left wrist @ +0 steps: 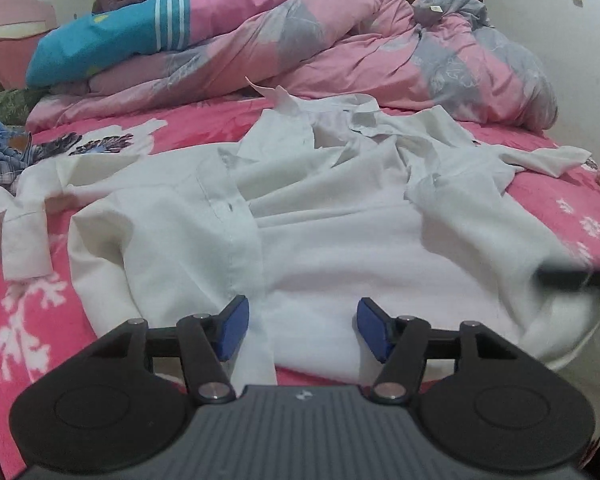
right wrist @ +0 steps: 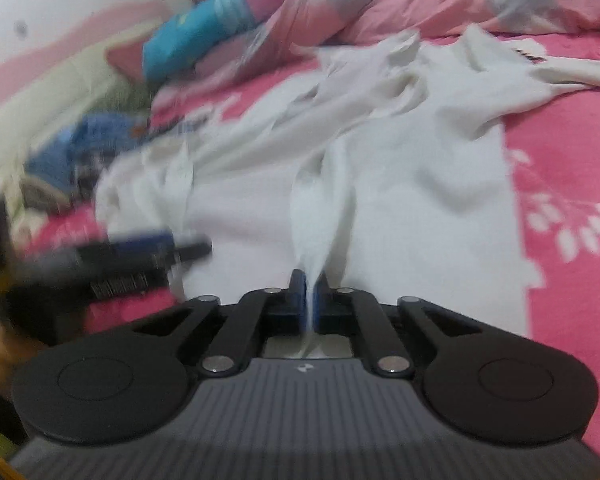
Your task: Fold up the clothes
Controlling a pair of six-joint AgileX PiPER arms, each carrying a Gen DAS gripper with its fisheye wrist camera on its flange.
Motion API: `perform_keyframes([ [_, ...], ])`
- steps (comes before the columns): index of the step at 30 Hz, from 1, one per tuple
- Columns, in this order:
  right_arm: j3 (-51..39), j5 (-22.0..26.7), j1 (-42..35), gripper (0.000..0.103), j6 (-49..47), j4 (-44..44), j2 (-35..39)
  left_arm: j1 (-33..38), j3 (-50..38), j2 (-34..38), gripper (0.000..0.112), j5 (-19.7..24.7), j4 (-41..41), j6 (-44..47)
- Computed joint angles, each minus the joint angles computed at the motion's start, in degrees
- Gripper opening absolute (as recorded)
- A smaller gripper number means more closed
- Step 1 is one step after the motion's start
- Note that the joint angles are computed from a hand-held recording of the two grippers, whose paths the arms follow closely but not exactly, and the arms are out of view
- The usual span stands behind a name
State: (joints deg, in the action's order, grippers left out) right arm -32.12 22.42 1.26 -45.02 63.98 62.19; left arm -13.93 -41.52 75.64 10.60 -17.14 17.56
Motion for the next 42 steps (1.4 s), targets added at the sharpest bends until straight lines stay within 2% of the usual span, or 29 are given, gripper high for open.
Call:
perform_keyframes([
  [2,-0.1,3.9,-8.1,0.002,-2.9,2.8,-2.6,0.0,-0.4,0.0,0.061,0.5,0.4,-0.6],
  [5,-1.8,10.8,-23.6,0.001,-8.9,7.9,-4.5,0.5,-1.3,0.3,0.061,1.7,-3.5,2.6],
  [8,-5.9,14.9,-36.5,0.001,-13.4,9.5,-2.9,0.1,-2.4,0.8,0.061,2.9,-5.2,3.6],
  [11,-9.8,18.1,-45.9,0.001,-16.5,10.8,-0.2,-1.2,-3.2,0.9,0.061,3.5,-4.5,2.2],
  [15,-13.5,17.0,-51.7,0.001,-19.6,13.7,4.8,-2.4,-3.9,1.0,0.061,4.7,-7.0,4.1],
  [19,-13.4,11.8,-52.5,0.001,-23.0,19.4,9.3,-2.8,-4.2,1.1,0.061,6.4,-11.1,7.7],
  [22,-12.6,10.4,-54.2,0.001,-24.2,22.5,13.0,-3.3,-4.0,1.1,0.061,6.9,-12.0,8.8],
  [24,-12.7,9.4,-54.4,0.003,-22.0,21.9,16.3,-3.4,-4.0,0.9,0.061,7.3,-12.3,9.2],
  [26,-12.9,7.5,-54.6,0.007,-12.9,14.9,18.2,-2.4,-3.8,0.2,0.062,8.3,-15.9,12.7],
  [28,-11.8,7.4,-56.4,0.015,-7.4,11.7,18.2,-1.1,-3.6,-0.4,0.064,9.8,-20.5,17.2],
  [29,-10.3,7.9,-57.8,0.019,-8.1,12.9,17.0,-0.7,-3.5,-0.7,0.066,10.4,-22.1,19.0],
  [31,-7.0,8.9,-60.3,0.045,-9.6,13.3,12.9,0.0,-3.3,-1.2,0.067,11.4,-24.5,21.6],
  [33,-4.9,10.0,-62.2,0.053,-9.1,10.2,8.8,0.2,-3.2,-1.5,0.069,11.8,-24.9,22.1],
  [35,-4.3,10.7,-62.0,0.055,-5.6,2.5,4.7,0.7,-2.8,-2.3,0.07,12.3,-25.9,22.6],
  [38,-6.4,12.8,-57.9,0.068,1.8,-10.2,-0.2,2.2,-1.5,-4.3,0.075,13.0,-30.1,26.4],
  [40,-9.2,15.2,-53.5,0.086,6.4,-17.2,-2.9,2.7,-0.8,-5.5,0.077,13.0,-31.4,27.8],
  [42,-12.1,13.2,-44.7,0.098,13.4,-24.7,-5.0,2.9,-0.2,-6.8,0.077,12.6,-31.2,27.3],
])
